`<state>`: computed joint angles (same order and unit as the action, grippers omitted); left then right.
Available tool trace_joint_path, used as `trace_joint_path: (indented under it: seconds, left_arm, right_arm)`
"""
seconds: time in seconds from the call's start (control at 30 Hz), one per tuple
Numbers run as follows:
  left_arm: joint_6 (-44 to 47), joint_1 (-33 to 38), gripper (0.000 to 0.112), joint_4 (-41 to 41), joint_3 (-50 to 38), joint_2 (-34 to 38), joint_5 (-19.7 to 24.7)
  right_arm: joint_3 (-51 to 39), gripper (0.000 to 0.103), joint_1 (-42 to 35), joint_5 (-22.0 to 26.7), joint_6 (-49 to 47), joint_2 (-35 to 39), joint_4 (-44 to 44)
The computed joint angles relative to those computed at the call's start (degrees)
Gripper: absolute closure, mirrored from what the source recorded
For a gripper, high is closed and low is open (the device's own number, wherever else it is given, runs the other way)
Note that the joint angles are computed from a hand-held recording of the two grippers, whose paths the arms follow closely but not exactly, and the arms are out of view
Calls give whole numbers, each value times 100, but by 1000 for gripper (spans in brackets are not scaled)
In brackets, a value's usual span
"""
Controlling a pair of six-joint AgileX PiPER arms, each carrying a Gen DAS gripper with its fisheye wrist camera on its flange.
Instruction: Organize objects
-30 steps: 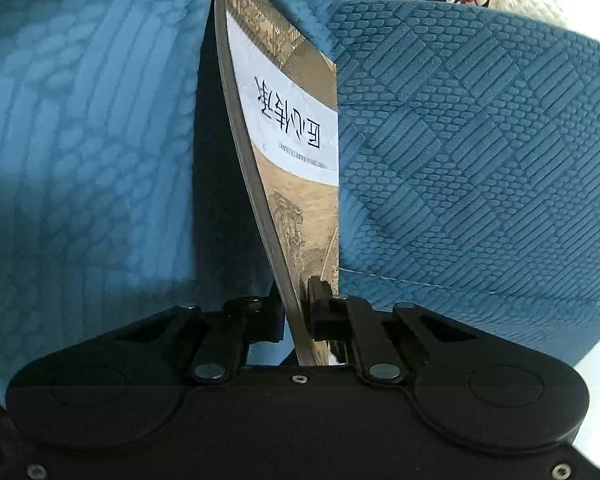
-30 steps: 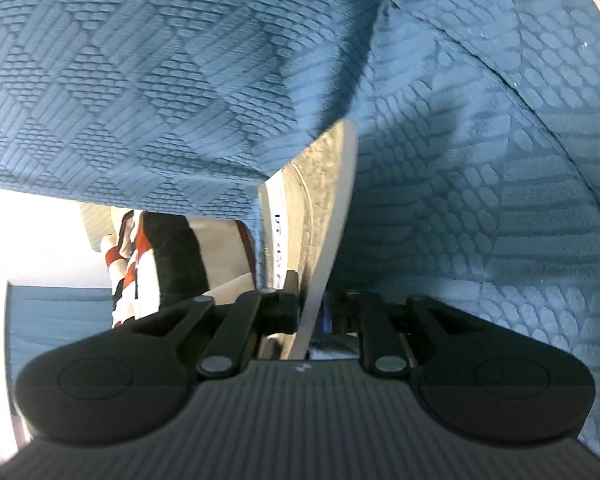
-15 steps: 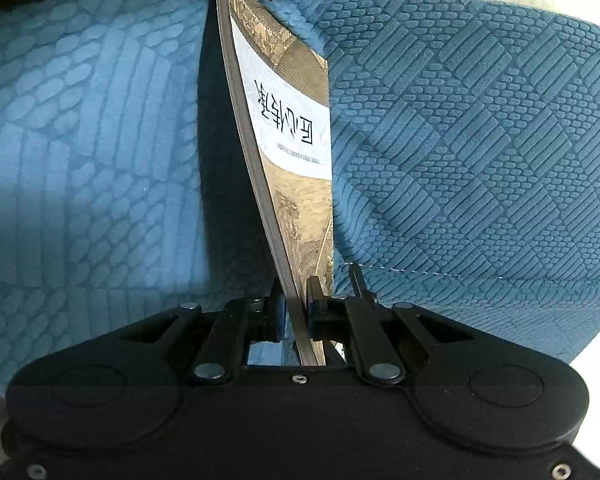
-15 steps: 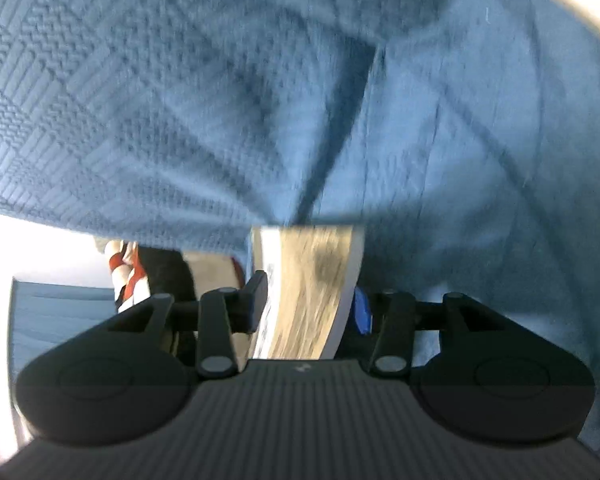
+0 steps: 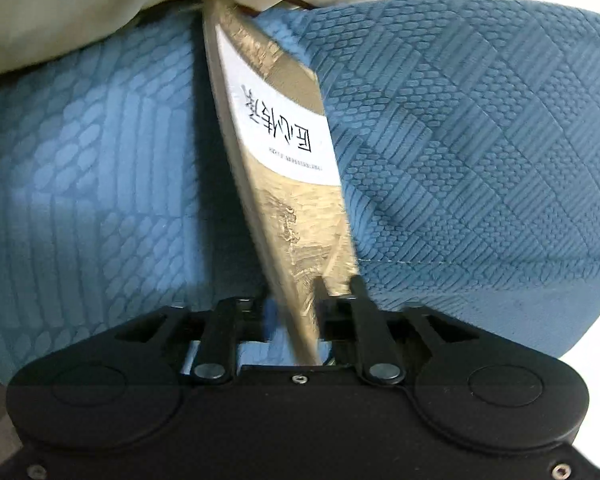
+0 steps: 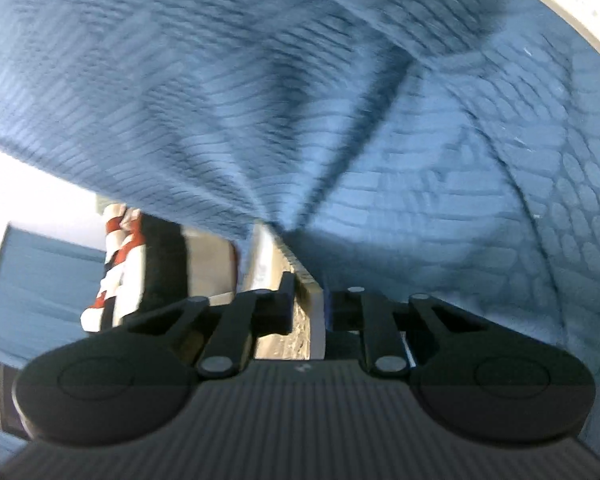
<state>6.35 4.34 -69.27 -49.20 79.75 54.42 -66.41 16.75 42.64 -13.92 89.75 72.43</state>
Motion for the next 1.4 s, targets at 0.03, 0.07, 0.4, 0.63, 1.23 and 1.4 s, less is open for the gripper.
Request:
trace_joint_path:
  seconds: [0.03,0.07,0.4,0.63,1.23,1.4]
  left_arm:
    - [-34,-3,83,88,2,-87,6]
    - [-109,-27,84,212,24,-214,-30]
    - [-524,179,100,693,15,-1357,361]
    - [-793,-52,99,645,-372,-1668,843]
    - [-643,-1496,99,1150,-763,-1376,836]
    - [-445,-1564,99,1491,-347,-1428,816]
  right_arm:
    - [-69,92,46,38,42,-102,-104]
    - [-163,93,78,86,107,-189,-304]
    - [-603,90,93,733,1353,-1309,-2072]
    - [-1041,88,-371,1470,1909,-2051,-2767]
    - [716,87,-2380,2272,2094,-4621,-2525]
    - [1272,86,-1976,2178,2651,-5036,-2976]
